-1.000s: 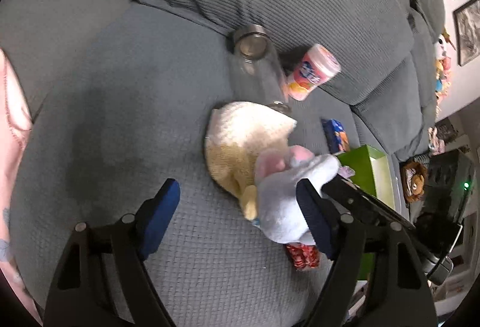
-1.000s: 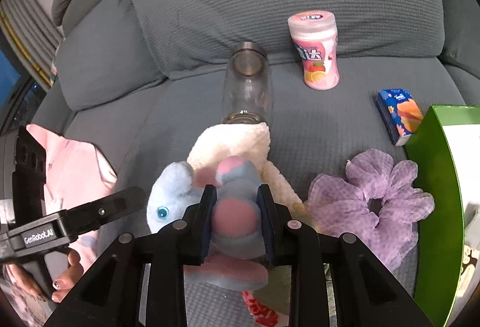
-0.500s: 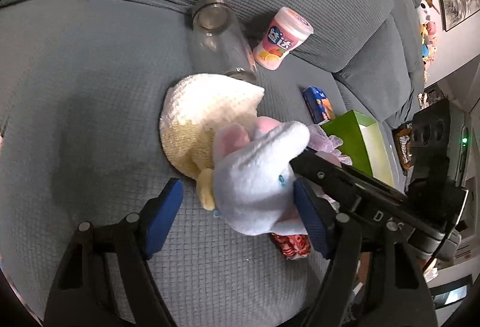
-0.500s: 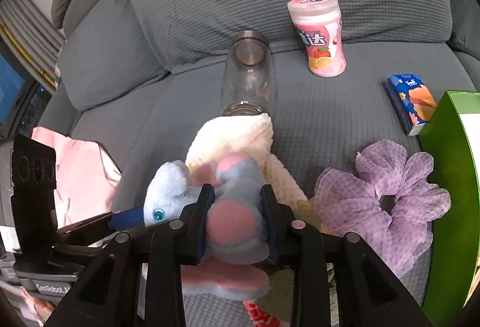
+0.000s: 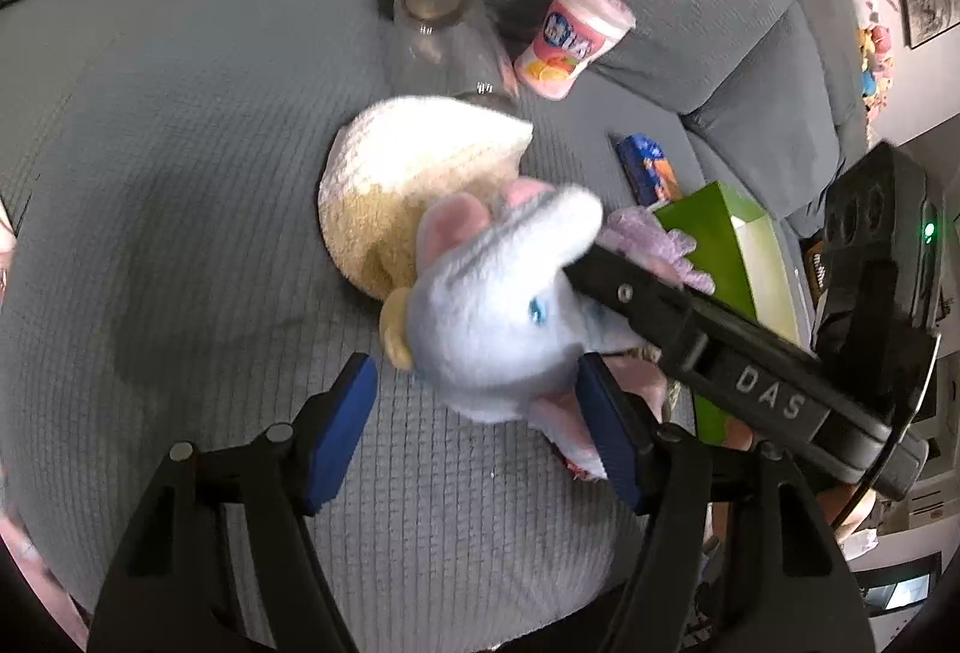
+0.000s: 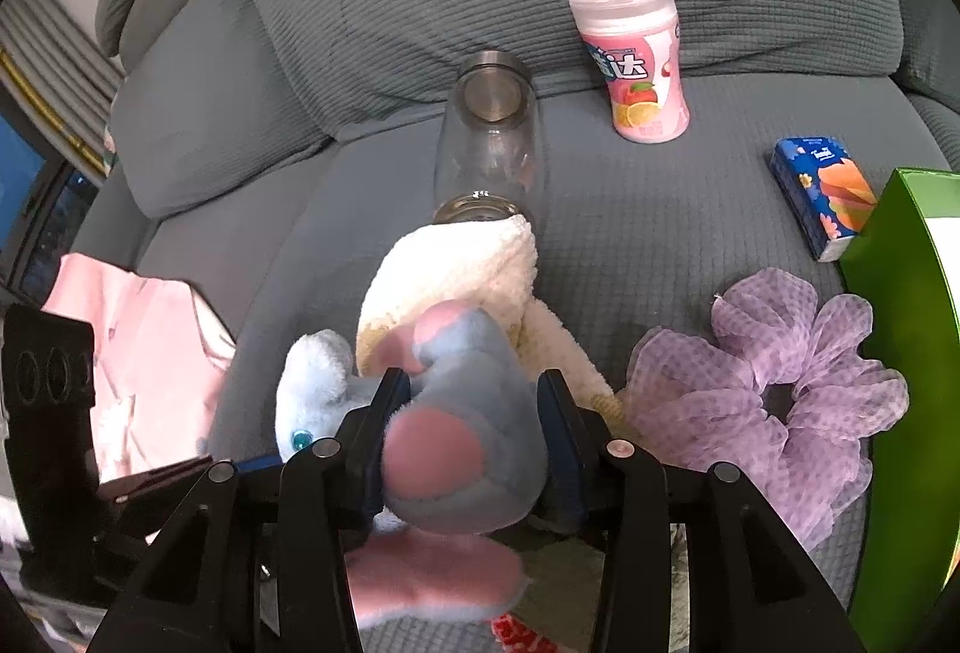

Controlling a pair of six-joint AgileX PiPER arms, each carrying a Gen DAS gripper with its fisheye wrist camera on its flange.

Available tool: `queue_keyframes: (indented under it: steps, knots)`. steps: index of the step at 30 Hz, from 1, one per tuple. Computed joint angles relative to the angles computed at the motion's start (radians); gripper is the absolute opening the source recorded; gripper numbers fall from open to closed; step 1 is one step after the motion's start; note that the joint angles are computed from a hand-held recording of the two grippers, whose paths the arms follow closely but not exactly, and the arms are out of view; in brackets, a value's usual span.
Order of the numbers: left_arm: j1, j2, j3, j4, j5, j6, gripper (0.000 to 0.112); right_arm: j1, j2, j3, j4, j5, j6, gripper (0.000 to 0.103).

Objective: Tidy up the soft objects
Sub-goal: 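Lift the plush bunny up off the pile with the right gripper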

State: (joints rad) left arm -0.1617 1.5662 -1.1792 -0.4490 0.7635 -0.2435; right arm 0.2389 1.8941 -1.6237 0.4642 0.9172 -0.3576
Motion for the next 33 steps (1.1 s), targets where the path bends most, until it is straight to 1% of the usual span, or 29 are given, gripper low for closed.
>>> queue_keyframes:
  steps: [2,3,4,5,10,16,19,24,26,31,33]
  knots:
    - [-0.007,0.011,-0.010,0.000,0.014,0.002,0.066,0.002,-0.003,0.009,0.002,-0.009,-0.011,0.044]
    - [-0.010,0.013,-0.012,0.002,0.015,0.001,0.062,0.004,-0.005,0.013,-0.001,-0.015,-0.010,0.044]
    - [-0.011,0.016,-0.013,-0.006,0.015,0.008,0.054,0.007,-0.004,0.016,-0.001,-0.019,-0.009,0.044]
    - [-0.006,0.018,-0.013,-0.031,0.017,0.029,0.050,0.008,-0.003,0.017,0.001,-0.018,-0.013,0.044]
    - [-0.016,0.011,-0.011,-0.012,0.008,0.023,0.047,-0.007,0.007,0.015,0.053,-0.005,-0.038,0.044]
    - [-0.034,-0.023,-0.003,0.020,-0.017,0.001,0.047,-0.001,-0.046,0.075,0.084,-0.063,-0.087,0.043]
    - [-0.047,-0.049,0.003,0.030,-0.047,-0.013,0.047,0.010,-0.089,0.104,0.082,-0.103,-0.092,0.043]
    - [-0.094,-0.083,0.009,0.095,-0.107,-0.048,0.047,0.033,-0.173,0.161,0.044,-0.183,-0.089,0.043]
    - [-0.100,-0.098,0.021,0.080,-0.139,-0.040,0.047,0.037,-0.198,0.175,0.030,-0.207,-0.079,0.043]
    - [-0.144,-0.124,0.034,0.144,-0.211,-0.096,0.047,0.018,-0.239,0.192,0.062,-0.228,-0.102,0.043]
    - [-0.154,-0.133,0.044,0.141,-0.246,-0.091,0.047,0.013,-0.259,0.199,0.063,-0.237,-0.100,0.043]
